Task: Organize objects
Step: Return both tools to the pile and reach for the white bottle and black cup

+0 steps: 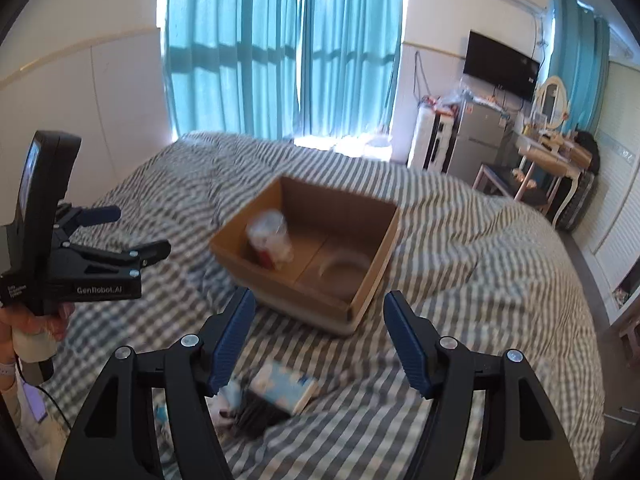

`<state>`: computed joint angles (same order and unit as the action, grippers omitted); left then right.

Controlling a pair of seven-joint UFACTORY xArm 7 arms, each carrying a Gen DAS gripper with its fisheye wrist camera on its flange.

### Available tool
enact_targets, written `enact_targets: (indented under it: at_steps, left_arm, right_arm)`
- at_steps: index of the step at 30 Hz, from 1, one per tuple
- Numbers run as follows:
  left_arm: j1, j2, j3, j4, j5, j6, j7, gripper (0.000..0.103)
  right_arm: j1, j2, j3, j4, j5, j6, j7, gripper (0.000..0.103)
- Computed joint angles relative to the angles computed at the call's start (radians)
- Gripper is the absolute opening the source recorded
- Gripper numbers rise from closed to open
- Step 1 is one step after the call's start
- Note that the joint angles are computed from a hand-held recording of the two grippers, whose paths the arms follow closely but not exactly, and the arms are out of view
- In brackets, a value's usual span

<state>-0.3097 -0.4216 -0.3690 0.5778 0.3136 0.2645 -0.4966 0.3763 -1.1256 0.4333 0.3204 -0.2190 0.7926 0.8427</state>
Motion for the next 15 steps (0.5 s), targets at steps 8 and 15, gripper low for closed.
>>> enact_targets:
  at_steps: [8,15]
  left_arm:
    - [0.036,0.027,-0.086,-0.122,0.069,-0.058,-0.096,0.099]
    - [-0.023,0.091,-0.049,-0.155,0.07,-0.069,-0.102,0.099]
  right_arm:
    - [0.104,0.153,0.018,-0.114,0.069,-0.108,0.108,0.067]
    - [0.073,0.308,-0.038,-0.135,0.04,-0.196,0.139,0.067]
